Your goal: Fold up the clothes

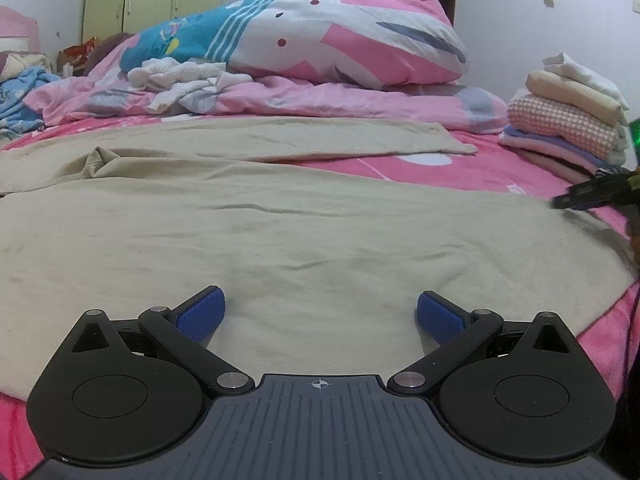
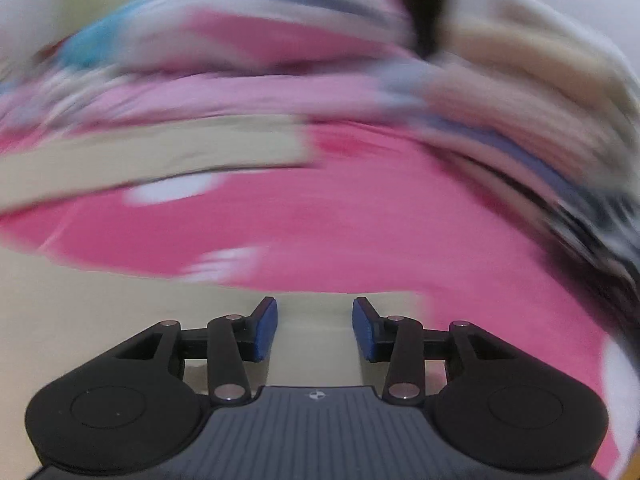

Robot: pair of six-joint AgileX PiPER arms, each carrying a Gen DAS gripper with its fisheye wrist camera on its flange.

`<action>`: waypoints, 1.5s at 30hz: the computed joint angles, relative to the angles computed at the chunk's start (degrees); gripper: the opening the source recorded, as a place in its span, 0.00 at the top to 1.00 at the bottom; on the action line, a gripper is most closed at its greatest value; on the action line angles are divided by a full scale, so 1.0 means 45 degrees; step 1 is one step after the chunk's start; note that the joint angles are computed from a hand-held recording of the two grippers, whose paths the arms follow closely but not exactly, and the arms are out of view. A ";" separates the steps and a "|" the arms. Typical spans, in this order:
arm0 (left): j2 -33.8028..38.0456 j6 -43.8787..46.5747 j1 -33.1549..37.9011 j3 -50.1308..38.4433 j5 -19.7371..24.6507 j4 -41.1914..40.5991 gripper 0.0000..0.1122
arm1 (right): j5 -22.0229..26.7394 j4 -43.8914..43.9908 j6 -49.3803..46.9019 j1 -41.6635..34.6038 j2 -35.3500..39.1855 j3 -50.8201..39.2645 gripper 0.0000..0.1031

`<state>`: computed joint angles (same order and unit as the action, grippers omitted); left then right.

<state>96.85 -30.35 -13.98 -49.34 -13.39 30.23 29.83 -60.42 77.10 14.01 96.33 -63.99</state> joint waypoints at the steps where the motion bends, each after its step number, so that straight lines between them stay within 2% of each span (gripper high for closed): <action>1: 0.0006 0.0059 -0.0006 -0.0004 -0.0003 -0.0067 0.08 | 0.0555 -0.0053 0.0552 -0.0157 -0.0148 0.0067 0.58; 2: 0.0014 0.0150 -0.0018 -0.0004 -0.0007 -0.0167 0.08 | 0.1162 -0.0260 0.1167 -0.0052 -0.0369 0.0250 0.58; 4: 0.0028 0.0509 -0.0054 0.0032 -0.0049 -0.0544 0.08 | 0.1136 -0.0624 0.2259 0.0109 -0.1196 0.0946 0.58; 7: 0.0041 0.1047 -0.0118 0.0079 -0.0087 -0.1108 0.08 | -0.0315 -0.1099 0.2901 0.1314 -0.2353 0.1961 0.58; 10: 0.0040 0.1366 -0.0164 0.0104 -0.0089 -0.1453 0.08 | -0.1906 -0.2454 0.3486 0.2718 -0.2509 0.2642 0.58; 12: 0.0033 0.1485 -0.0181 0.0110 -0.0072 -0.1597 0.08 | -0.2401 -0.3827 0.4189 0.3493 -0.2313 0.3037 0.58; 13: 0.0029 0.1547 -0.0190 0.0113 -0.0064 -0.1671 0.08 | -0.2373 -0.3796 0.3804 0.3715 -0.2137 0.3072 0.58; 17: -0.0012 0.1483 -0.0221 0.0074 0.0079 -0.1676 0.08 | -0.1221 -0.3441 0.4021 0.3341 -0.2776 0.4170 0.58; 19: -0.0052 0.0921 -0.0175 0.0028 0.0189 -0.1115 0.08 | -0.1038 -0.1414 0.3460 0.1930 -0.3778 0.4742 0.60; 20: -0.0073 0.0456 -0.0125 0.0006 0.0227 -0.0630 0.08 | -0.0787 -0.0262 0.2840 0.1174 -0.4172 0.4828 0.65; 21: -0.0087 0.0032 -0.0088 -0.0021 0.0266 -0.0190 0.08 | -0.0026 0.0472 0.2573 0.0845 -0.4437 0.4787 0.74; 23: -0.0093 -0.0557 -0.0031 -0.0066 0.0318 0.0417 0.08 | 0.2419 0.0940 0.2836 0.1362 -0.4398 0.4205 0.71; 24: -0.0102 -0.0753 -0.0014 -0.0075 0.0336 0.0617 0.08 | 0.3085 0.0565 0.3201 0.1988 -0.4334 0.4039 0.71; 25: -0.0106 -0.0750 -0.0014 -0.0069 0.0337 0.0627 0.08 | 0.3242 -0.0026 0.3692 0.2690 -0.4260 0.3927 0.71; 27: -0.0109 -0.0676 -0.0013 -0.0051 0.0319 0.0577 0.08 | 0.2622 -0.1181 0.4438 0.3959 -0.3651 0.3541 0.71; 30: -0.0100 -0.0455 -0.0014 -0.0012 0.0262 0.0386 0.08 | 0.0306 -0.2530 0.4820 0.5286 -0.2069 0.2642 0.67; 31: -0.0098 -0.0492 -0.0009 -0.0015 0.0263 0.0426 0.08 | -0.0056 -0.2747 0.4837 0.5624 -0.1573 0.2417 0.67; 34: -0.0092 -0.0977 0.0055 -0.0050 0.0250 0.0960 0.08 | 0.0421 -0.4255 0.6253 0.6611 -0.0982 0.2646 0.65; 36: -0.0103 -0.1328 0.0078 -0.0074 0.0273 0.1327 0.08 | 0.0534 -0.4417 0.6948 0.6557 -0.1690 0.3541 0.65; 37: -0.0101 -0.1495 0.0098 -0.0083 0.0268 0.1500 0.08 | 0.0781 -0.4003 0.7004 0.6448 -0.2376 0.4116 0.66; 39: -0.0096 -0.1557 0.0096 -0.0095 0.0280 0.1545 0.08 | 0.2115 -0.2805 0.6783 0.6180 -0.3512 0.4925 0.66; 40: -0.0089 -0.1403 0.0068 -0.0093 0.0297 0.1365 0.08 | 0.2879 -0.2250 0.6722 0.5838 -0.3949 0.5232 0.66; 41: -0.0091 -0.1208 0.0042 -0.0076 0.0301 0.1154 0.08 | 0.3151 -0.1791 0.6698 0.5195 -0.4378 0.5557 0.65; 42: -0.0093 -0.1007 0.0017 -0.0057 0.0303 0.0938 0.08 | 0.2914 -0.1398 0.6851 0.4396 -0.4985 0.5973 0.67; 43: -0.0095 -0.0806 -0.0009 -0.0039 0.0304 0.0722 0.08 | 0.2167 -0.1058 0.7104 0.3546 -0.5819 0.6518 0.75; 44: -0.0097 -0.0604 -0.0035 -0.0021 0.0305 0.0505 0.08 | 0.1930 -0.0494 0.7107 0.3023 -0.6444 0.6757 0.74; 45: -0.0099 -0.0339 -0.0051 0.0014 0.0277 0.0242 0.08 | 0.2202 -0.0155 0.7003 0.2989 -0.6603 0.6650 0.69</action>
<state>96.40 -31.88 -14.21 -49.28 -12.14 31.31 39.74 -61.12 108.61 27.47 66.61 -34.06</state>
